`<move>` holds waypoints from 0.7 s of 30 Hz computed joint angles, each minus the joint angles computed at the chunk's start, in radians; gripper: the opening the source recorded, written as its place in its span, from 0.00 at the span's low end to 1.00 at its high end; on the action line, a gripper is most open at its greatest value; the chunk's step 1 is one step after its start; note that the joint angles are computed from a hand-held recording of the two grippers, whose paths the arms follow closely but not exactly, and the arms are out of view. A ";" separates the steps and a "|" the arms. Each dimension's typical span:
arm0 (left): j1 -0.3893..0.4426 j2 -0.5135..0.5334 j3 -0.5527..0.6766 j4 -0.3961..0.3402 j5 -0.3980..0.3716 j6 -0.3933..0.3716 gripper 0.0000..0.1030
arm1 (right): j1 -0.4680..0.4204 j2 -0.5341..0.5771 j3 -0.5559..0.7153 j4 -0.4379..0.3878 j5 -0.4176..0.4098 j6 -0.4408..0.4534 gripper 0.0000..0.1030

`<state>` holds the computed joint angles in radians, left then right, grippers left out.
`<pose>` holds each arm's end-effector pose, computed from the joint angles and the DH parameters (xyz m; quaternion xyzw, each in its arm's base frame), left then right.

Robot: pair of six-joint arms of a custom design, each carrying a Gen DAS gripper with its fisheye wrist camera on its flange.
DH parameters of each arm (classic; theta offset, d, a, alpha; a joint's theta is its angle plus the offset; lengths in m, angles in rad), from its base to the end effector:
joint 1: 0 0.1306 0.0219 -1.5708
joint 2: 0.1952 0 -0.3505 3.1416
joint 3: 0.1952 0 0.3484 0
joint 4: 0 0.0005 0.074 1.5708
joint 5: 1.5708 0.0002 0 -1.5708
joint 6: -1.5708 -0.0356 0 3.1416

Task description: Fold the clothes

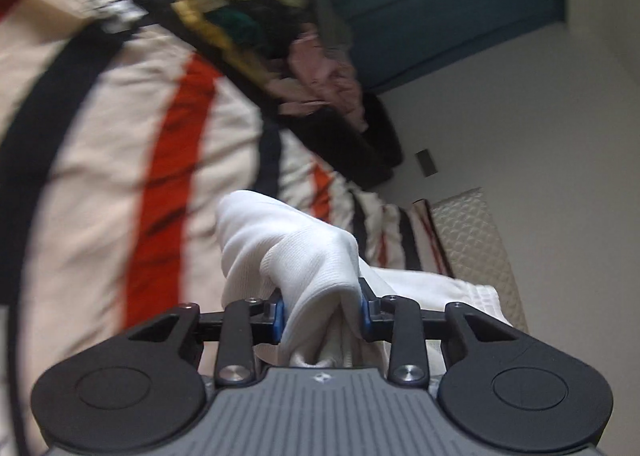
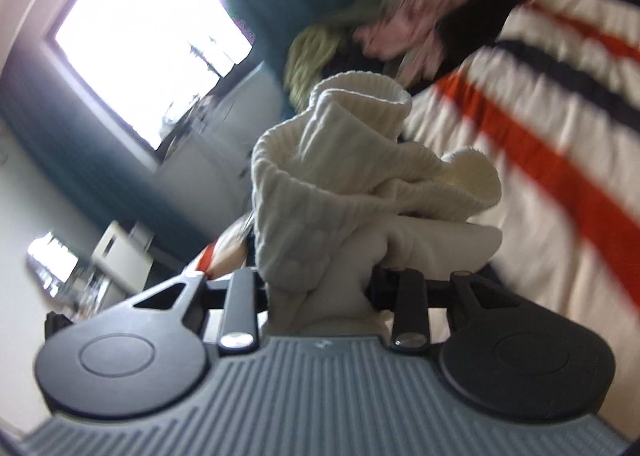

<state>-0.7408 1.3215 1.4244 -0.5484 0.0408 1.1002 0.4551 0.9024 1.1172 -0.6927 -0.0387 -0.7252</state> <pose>0.3295 -0.3040 0.4690 -0.1404 0.8340 -0.4349 0.3091 0.2689 0.1325 0.4663 0.1051 0.8478 0.3029 0.4225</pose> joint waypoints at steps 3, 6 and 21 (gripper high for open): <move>0.024 0.269 0.295 0.001 0.021 -0.020 0.33 | -0.137 0.083 0.062 0.031 -0.041 0.034 0.35; 0.051 0.527 0.629 -0.101 0.046 -0.051 0.32 | -0.224 0.188 0.104 0.089 -0.055 0.053 0.35; 0.101 0.717 0.327 0.375 0.260 -0.257 0.33 | -0.278 0.290 -0.515 0.870 -0.077 -0.185 0.37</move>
<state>-0.6403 2.0386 1.7517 -0.1730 0.3010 0.8427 0.1775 1.1920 0.6019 0.1771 -0.1153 -0.9105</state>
